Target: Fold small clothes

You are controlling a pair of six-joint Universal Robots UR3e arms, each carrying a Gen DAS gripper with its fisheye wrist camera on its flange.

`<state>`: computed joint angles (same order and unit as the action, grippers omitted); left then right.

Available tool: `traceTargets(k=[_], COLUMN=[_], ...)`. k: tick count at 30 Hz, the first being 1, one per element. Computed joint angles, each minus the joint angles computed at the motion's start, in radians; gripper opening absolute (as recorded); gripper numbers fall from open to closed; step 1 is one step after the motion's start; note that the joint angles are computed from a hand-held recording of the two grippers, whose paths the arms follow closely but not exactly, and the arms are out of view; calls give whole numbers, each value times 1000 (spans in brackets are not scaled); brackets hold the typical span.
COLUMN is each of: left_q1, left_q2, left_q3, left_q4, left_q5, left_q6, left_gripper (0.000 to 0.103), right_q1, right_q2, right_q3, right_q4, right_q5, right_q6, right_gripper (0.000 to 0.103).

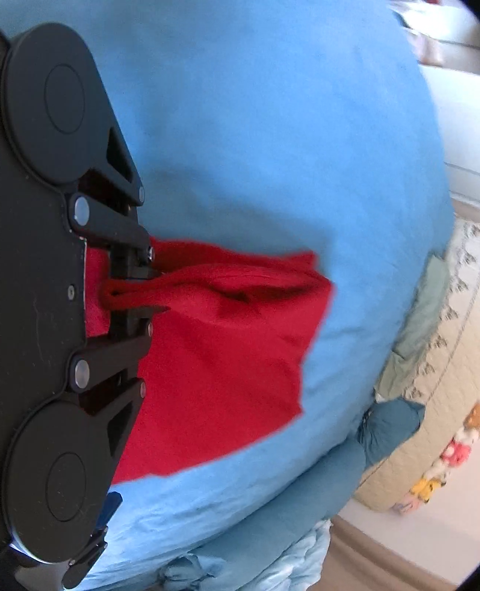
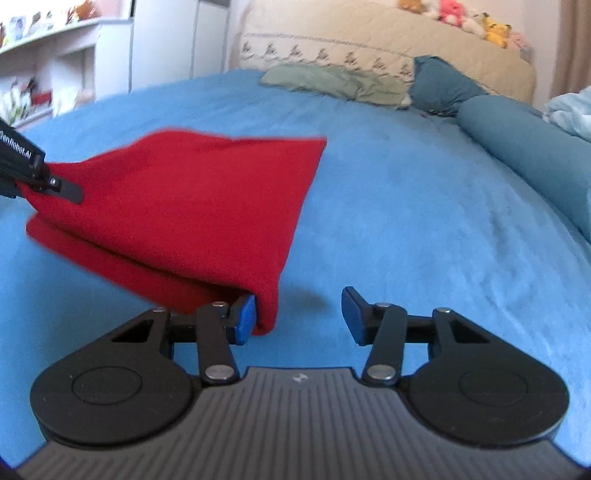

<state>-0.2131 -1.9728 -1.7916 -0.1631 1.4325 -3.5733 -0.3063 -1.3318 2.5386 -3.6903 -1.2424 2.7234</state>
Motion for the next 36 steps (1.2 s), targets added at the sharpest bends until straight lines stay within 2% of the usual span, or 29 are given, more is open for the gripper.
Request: traceTargets(k=[2, 4, 6, 9, 10, 11, 12, 13, 14, 17, 18, 19, 20, 22, 25, 28, 30, 32, 34, 36], left_q1=[19, 44, 57, 22, -14, -59, -108, -148, -165, -177, -176, -168, -158, -132, -127, -80, -43, -30, -9, 19], left_q2=[4, 14, 35, 88, 103, 104, 86, 71, 69, 95, 109, 132, 147, 165, 125, 50, -44, -134, -206, -233], left_q3=[-99, -148, -163, -137, -121, -83, -35, -21, -29, -35, -31, -23, -6, 82, 272, 450, 607, 730, 794, 779], left_q4=[114, 171, 165, 85, 44, -16, -68, -76, -58, -74, -82, -92, -108, -201, -334, -441, -554, -630, -659, -644], left_q5=[-27, -65, -80, -2, 76, 180, 299, 404, 441, 446, 442, 424, 399, 331, 311, 212, 148, 142, 100, 47], left_q6=[-36, -71, -93, -58, -16, 19, 47, 77, 117, 172, 175, 175, 174, 175, 185, 174, 188, 201, 196, 165], left_gripper=[14, 15, 18, 32, 41, 71, 90, 93, 93, 93, 93, 93, 95, 100, 103, 103, 103, 103, 101, 93], right_q1=[-25, -25, -26, -91, -115, -140, -166, -187, -215, -330, -361, -385, -409, -415, -384, -347, -282, -218, -161, -115], right_q2=[-1, -4, -14, -92, -122, -154, -194, -227, -268, -449, -510, -553, -590, -590, -524, -389, -271, -151, -33, 53], right_q3=[17, 9, 7, 9, 13, 19, 31, 41, 55, 71, 50, 19, -21, -133, -318, -526, -672, -806, -927, -984], right_q4=[-2, 13, 29, 159, 208, 256, 305, 339, 380, 637, 759, 872, 986, 1141, 1262, 1344, 1344, 1362, 1401, 1377], right_q5=[31, 33, 42, 131, 157, 182, 203, 213, 231, 332, 364, 394, 429, 471, 492, 524, 475, 418, 369, 326], right_q6=[-10, -25, -58, -122, -142, -164, -185, -196, -215, -310, -335, -354, -372, -364, -281, -152, -61, -14, 24, 50], right_gripper=[64, 64, 64, 65, 66, 68, 72, 77, 78, 83, 90, 98, 102, 103, 103, 103, 103, 103, 103, 103])
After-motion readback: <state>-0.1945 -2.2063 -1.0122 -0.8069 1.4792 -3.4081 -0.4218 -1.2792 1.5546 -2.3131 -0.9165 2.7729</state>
